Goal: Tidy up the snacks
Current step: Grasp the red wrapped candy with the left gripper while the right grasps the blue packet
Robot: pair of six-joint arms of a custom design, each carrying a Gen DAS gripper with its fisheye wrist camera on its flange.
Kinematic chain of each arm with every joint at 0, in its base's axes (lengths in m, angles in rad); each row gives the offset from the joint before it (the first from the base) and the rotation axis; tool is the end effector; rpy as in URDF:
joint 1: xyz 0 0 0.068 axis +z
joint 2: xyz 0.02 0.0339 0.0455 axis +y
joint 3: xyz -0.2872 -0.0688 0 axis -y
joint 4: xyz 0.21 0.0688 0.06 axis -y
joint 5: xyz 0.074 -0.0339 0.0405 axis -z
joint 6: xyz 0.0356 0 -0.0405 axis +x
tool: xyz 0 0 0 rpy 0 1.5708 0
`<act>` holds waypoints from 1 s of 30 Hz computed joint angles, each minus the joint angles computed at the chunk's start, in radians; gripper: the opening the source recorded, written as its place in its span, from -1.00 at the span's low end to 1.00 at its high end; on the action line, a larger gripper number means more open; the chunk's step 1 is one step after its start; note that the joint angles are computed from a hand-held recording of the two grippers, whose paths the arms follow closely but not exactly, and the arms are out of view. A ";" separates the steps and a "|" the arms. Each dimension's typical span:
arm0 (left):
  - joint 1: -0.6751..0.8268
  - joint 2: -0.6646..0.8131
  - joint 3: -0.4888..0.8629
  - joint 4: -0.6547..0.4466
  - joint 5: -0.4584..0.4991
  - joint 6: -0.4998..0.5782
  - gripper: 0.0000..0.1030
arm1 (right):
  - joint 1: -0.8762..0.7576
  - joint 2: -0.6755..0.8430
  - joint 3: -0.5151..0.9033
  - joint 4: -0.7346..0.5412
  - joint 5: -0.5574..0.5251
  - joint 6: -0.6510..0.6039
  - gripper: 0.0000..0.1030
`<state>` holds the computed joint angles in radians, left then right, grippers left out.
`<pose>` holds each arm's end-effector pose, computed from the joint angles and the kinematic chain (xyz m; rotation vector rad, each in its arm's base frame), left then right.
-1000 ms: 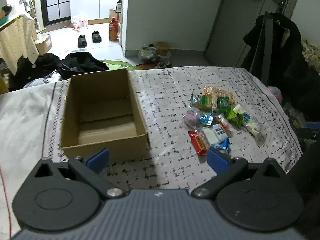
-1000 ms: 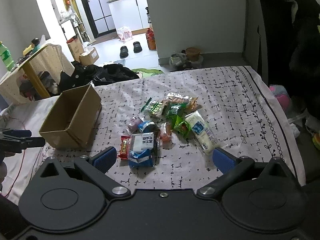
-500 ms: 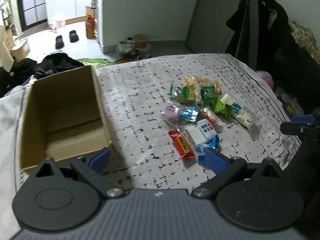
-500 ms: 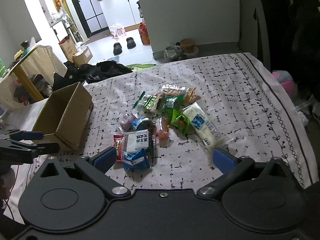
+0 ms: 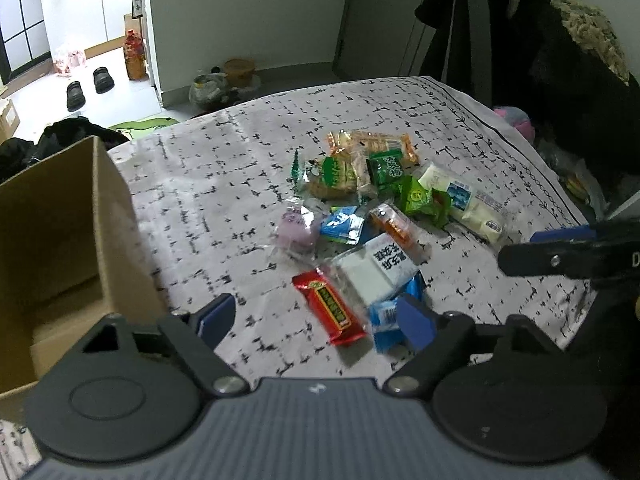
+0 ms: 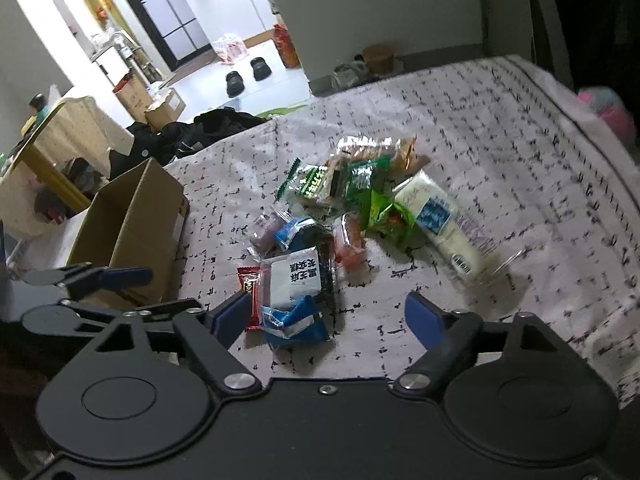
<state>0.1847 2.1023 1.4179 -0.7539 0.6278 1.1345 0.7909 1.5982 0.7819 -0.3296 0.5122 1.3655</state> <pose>0.3772 0.0492 0.1729 1.2383 2.2861 -0.5612 0.1943 0.1717 0.1930 0.8411 2.3500 0.1650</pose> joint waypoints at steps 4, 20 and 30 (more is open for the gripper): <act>-0.031 0.019 -0.022 0.043 -0.004 -0.046 0.46 | -0.031 0.042 -0.006 0.048 -0.027 0.005 0.44; -0.082 0.112 -0.072 0.223 -0.044 -0.254 -0.26 | -0.096 0.233 0.042 0.129 -0.146 0.117 0.22; -0.098 0.097 -0.137 0.309 -0.097 -0.283 -0.27 | -0.090 0.258 0.053 0.125 -0.174 0.064 0.18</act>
